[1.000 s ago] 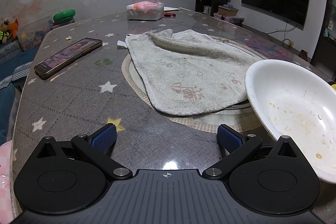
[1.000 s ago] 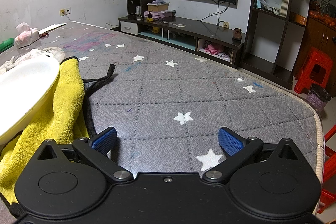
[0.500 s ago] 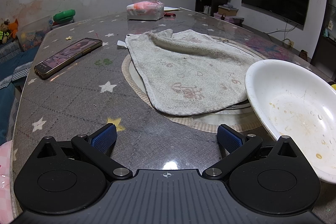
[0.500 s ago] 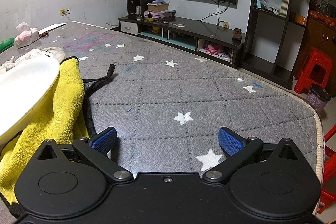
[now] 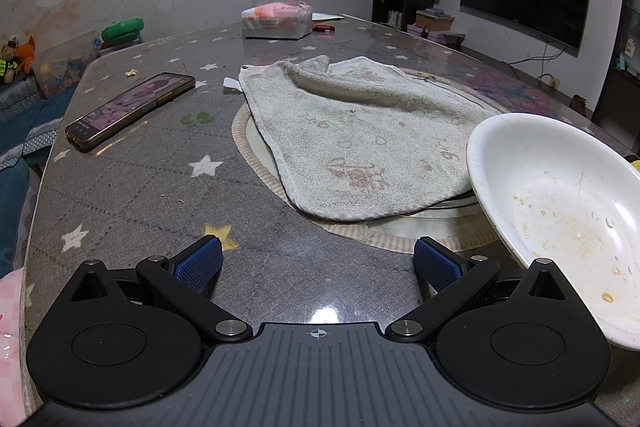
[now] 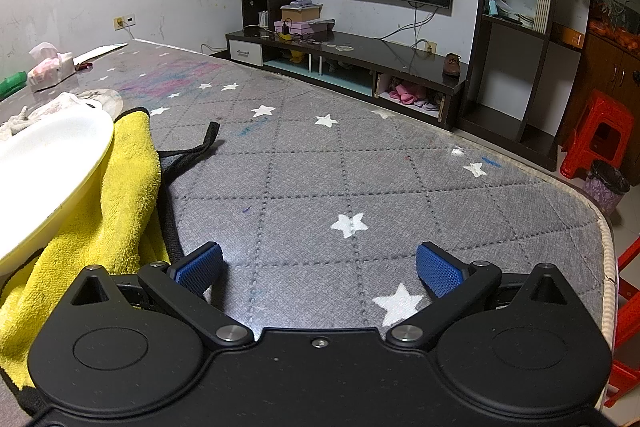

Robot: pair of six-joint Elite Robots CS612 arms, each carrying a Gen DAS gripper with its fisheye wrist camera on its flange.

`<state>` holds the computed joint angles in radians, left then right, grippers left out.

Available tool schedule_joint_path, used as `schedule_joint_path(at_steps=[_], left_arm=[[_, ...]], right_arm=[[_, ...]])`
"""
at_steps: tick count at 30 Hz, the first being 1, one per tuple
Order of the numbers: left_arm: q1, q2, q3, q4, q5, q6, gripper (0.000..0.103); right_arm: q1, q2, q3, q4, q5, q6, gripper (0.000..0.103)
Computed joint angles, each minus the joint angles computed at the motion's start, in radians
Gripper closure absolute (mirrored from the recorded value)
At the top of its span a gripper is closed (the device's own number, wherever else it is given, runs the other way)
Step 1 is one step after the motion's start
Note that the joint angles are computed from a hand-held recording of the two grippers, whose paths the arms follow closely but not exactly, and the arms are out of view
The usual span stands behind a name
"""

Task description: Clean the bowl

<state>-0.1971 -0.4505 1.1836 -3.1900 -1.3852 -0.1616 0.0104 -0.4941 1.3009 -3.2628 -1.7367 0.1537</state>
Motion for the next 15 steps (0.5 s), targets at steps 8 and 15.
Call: schedule_joint_path(at_steps=[8,15], left_arm=[[-0.001,-0.003,0.005,-0.002,0.001,0.000,0.000],[-0.003,-0.007,0.010,-0.002,0.003,-0.001,0.000]], right_arm=[[0.000,-0.001,0.002,0.000,0.000,0.000,0.000],[0.001,-0.003,0.002,0.004,-0.005,-0.004,0.000]])
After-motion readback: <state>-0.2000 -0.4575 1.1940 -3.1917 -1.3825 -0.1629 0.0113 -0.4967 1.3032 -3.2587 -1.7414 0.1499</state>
